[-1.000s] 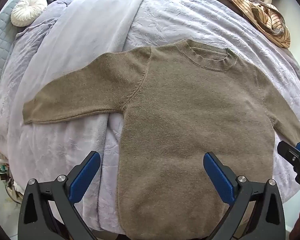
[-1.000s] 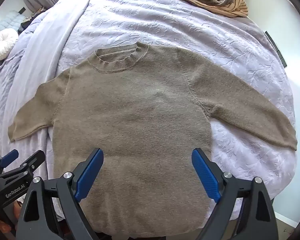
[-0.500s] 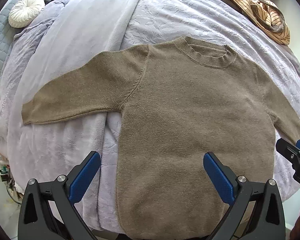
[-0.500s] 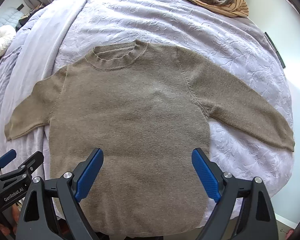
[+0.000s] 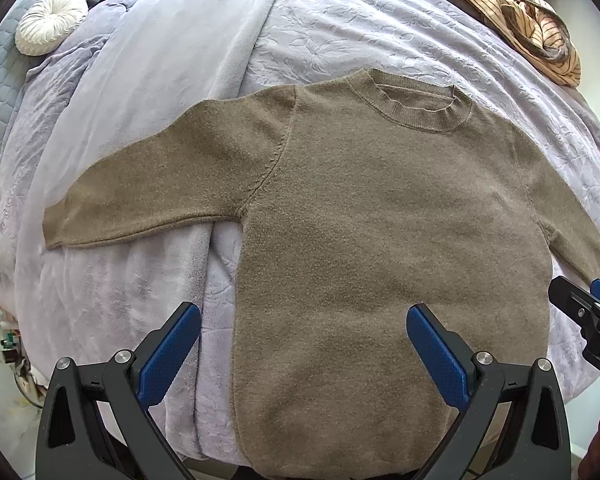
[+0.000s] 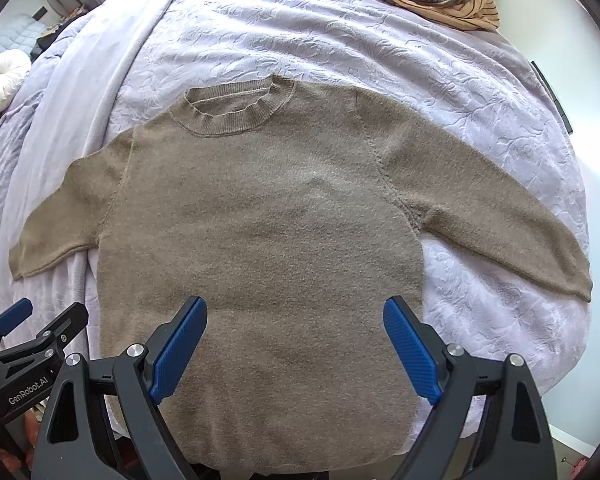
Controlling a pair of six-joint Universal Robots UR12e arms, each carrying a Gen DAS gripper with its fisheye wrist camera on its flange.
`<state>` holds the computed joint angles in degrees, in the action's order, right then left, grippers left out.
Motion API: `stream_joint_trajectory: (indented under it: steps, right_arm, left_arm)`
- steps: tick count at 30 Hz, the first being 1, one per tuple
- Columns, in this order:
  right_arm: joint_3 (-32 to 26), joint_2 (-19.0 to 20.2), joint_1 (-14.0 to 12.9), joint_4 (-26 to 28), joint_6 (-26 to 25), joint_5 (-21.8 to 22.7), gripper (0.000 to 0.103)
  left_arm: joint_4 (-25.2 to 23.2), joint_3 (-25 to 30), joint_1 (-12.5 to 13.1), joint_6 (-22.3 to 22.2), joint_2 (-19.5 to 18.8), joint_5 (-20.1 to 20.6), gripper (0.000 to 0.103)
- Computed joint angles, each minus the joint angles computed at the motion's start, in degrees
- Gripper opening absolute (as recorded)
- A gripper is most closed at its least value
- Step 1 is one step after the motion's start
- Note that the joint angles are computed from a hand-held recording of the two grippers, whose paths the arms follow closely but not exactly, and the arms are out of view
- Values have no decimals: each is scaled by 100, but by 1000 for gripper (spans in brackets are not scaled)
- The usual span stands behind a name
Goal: Fold small clothes
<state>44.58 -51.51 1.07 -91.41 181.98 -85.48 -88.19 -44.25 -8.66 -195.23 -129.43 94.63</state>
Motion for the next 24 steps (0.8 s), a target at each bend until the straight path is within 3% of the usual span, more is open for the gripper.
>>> stream_joint_trajectory:
  steps: [24]
  right_arm:
    - [-72,39,6,65,29,-22,92]
  left_arm:
    - [7,-34,4,23,18,62,103]
